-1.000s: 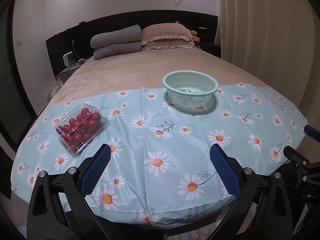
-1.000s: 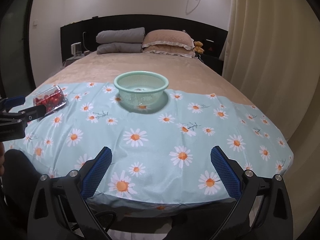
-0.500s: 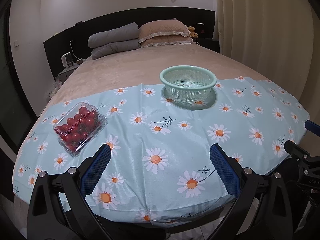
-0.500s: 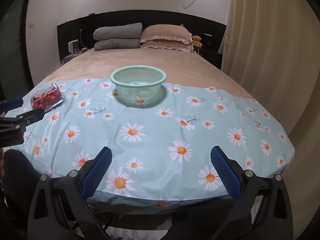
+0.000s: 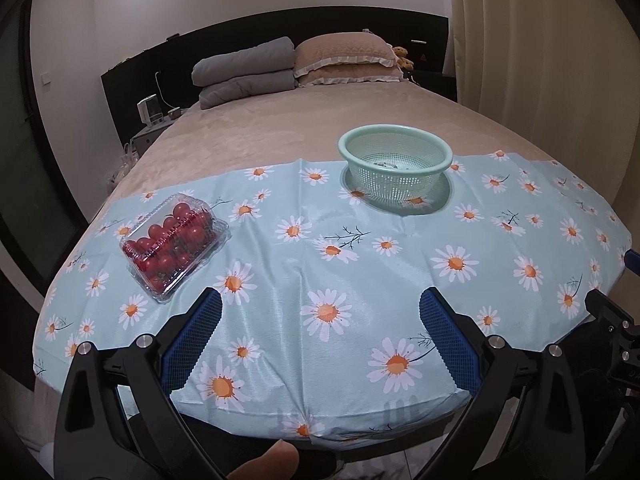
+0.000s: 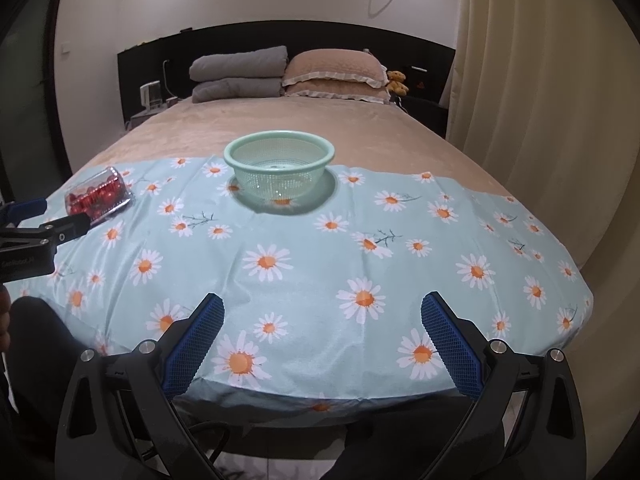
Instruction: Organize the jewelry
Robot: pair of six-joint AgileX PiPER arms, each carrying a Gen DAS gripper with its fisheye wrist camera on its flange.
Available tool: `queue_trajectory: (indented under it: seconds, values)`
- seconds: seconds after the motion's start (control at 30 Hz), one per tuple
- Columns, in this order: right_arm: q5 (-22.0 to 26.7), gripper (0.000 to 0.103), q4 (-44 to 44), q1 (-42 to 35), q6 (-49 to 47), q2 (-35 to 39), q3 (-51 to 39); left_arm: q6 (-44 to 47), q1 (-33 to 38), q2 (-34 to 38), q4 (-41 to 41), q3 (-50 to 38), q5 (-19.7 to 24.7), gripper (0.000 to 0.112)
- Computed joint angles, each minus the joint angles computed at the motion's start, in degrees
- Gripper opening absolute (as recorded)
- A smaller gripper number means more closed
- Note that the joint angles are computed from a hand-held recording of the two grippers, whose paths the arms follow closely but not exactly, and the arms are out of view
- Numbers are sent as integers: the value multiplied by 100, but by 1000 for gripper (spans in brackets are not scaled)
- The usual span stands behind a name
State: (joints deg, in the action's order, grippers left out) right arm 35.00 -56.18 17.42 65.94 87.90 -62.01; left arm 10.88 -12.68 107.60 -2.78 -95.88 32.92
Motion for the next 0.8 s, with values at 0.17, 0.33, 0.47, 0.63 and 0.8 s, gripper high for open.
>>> queue_trajectory:
  seconds: [0.17, 0.33, 0.47, 0.63, 0.8]
  values:
    - [20, 95, -48, 12, 30, -3, 5, -109, -62, -13, 336, 59, -63, 97]
    - [130, 95, -60, 59, 21, 61, -55, -135, -72, -34, 435, 109, -124, 97]
    - [188, 95, -80, 77, 10, 95, -81, -145, -76, -55, 481, 140, -142, 97]
    - [186, 95, -139, 125, 37, 88, -71, -44, -47, -60, 382, 135, -139, 97]
    - [224, 95, -113, 137, -25, 100, -89, -320, -96, -44, 803, 176, -255, 97]
